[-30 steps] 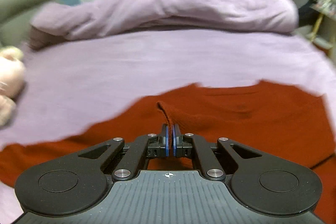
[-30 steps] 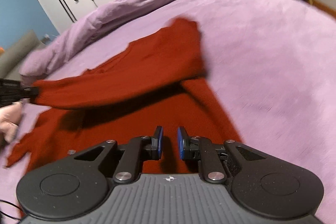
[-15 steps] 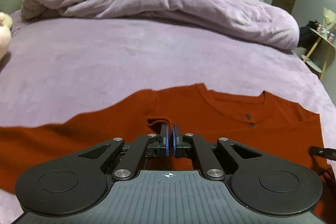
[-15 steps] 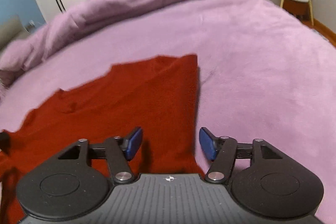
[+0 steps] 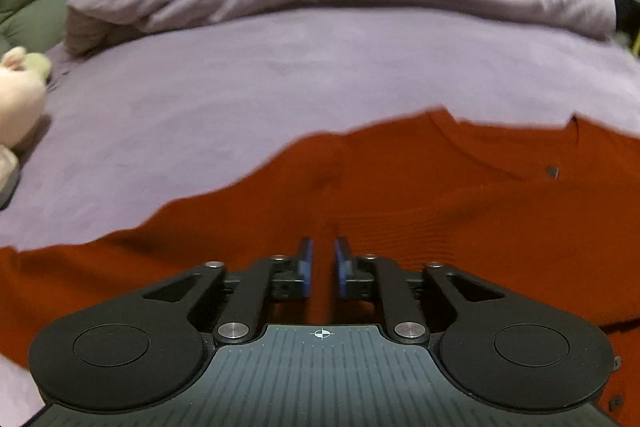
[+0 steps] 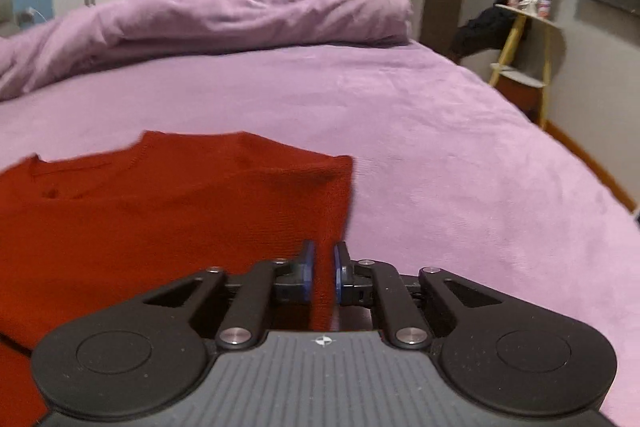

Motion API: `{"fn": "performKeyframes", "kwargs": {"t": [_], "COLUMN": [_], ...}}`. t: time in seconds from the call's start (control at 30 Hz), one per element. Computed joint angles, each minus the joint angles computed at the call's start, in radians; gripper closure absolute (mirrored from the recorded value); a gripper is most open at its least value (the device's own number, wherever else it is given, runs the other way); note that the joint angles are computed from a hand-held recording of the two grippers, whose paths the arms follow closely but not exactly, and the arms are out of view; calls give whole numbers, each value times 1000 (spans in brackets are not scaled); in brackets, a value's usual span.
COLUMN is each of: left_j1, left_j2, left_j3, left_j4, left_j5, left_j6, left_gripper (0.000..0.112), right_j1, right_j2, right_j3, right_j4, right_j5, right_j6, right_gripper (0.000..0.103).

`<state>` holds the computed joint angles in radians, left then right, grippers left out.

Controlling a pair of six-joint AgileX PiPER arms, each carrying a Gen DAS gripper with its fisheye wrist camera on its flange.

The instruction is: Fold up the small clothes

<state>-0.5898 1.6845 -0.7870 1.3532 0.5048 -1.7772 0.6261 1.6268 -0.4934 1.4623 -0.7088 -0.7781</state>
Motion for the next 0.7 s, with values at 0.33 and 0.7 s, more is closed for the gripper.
{"fn": "performKeyframes", "kwargs": {"t": [0.33, 0.7], "left_j1": [-92, -72], "left_j2": [135, 193], "left_j3": [-136, -157], "left_j4": [-7, 80], "left_j5": [-60, -28], "left_j6": [21, -94], "left_gripper": [59, 33], "right_j1": [89, -37], "right_j2": [10, 36], "right_j3": [-69, 44], "right_j4": [-214, -136], "right_j5": [139, -43], "right_j6": [73, 62], "right_gripper": [86, 65]}}
